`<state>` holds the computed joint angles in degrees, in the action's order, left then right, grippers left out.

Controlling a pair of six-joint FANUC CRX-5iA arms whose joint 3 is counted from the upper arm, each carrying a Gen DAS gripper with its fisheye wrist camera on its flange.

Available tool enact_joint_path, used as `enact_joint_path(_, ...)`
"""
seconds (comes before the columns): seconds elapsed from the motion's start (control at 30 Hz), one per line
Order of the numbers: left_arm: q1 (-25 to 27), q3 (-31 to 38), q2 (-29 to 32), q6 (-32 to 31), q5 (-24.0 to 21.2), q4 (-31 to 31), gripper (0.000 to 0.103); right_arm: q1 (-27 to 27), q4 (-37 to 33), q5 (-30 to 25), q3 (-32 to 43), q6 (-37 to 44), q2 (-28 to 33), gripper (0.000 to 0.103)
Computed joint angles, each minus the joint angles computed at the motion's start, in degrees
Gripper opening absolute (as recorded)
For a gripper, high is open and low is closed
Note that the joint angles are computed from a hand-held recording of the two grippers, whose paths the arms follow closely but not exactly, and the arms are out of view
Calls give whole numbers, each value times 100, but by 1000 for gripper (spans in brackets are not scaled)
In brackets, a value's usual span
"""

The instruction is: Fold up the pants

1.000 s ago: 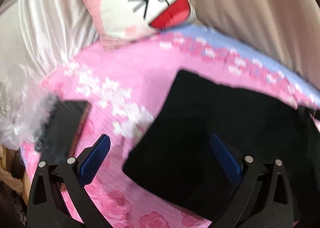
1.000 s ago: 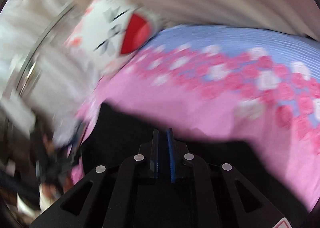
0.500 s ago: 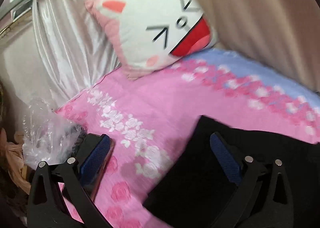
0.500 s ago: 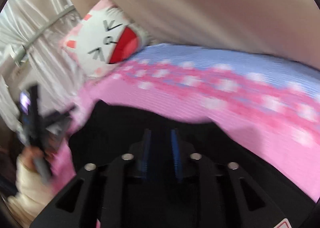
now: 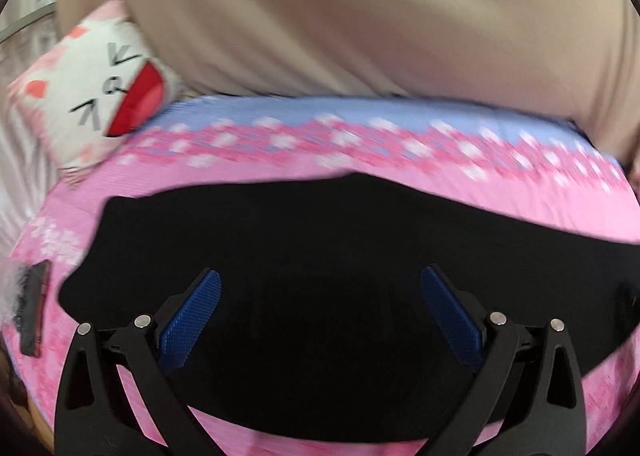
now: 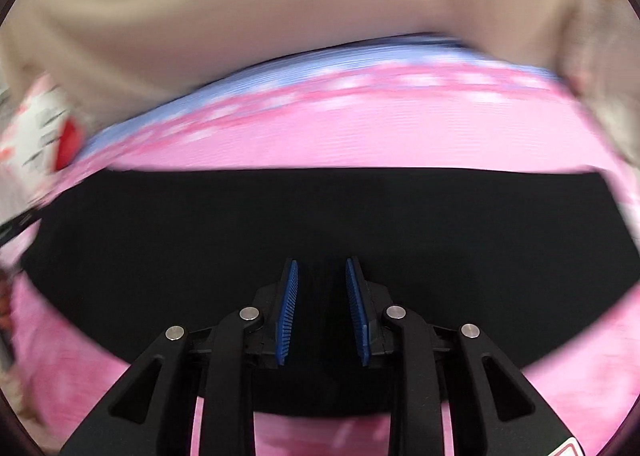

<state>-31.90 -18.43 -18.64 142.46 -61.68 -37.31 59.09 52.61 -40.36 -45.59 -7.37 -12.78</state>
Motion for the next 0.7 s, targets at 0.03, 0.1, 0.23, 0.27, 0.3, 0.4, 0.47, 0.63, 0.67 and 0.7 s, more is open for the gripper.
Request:
enact_joint_path(0.03, -157, 88, 132, 62, -58, -29, 98, -96, 3, -165, -201, -167, -278, 24)
enact_joint_path(0.1, -533, 279, 394, 199, -237, -150, 98, -420, 36, -550, -689, -509, -1055, 25)
enact_joint_path(0.23, -964, 607, 856, 328, -496, -214, 98, -1130, -166, -346, -1098, -454, -1958, 36)
enact_joint_path(0.27, -1013, 672, 961, 300, -496, -168, 98, -1288, -212, -208, -1116, -277, -2015, 44)
enact_joint_path(0.3, -1081, 770, 1090, 272, -510, -131, 98, -1521, -266, -8, -1108, 18, -2002, 49)
enact_joint_path(0.4, -1323, 1042, 1370, 217, -541, -142, 98, -1843, -728, 350, -844, 828, -1566, 52)
enact_joint_path(0.47, -1549, 1254, 1549, 153, -635, -270, 98, -1904, -948, 681, -749, 1122, -1368, 50)
enact_joint_path(0.63, -1796, 1580, 1850, 49, -855, -387, 98, -1531, -340, -17, -674, 1093, -1223, 6)
enact_joint_path(0.67, -1788, 1621, 1895, 40, -875, -363, 98, -1473, -164, -259, -682, 991, -1258, 5)
enact_joint_path(0.7, -1775, 1648, 1924, 32, -890, -344, 98, -1508, -77, -312, -727, 917, -1355, 5)
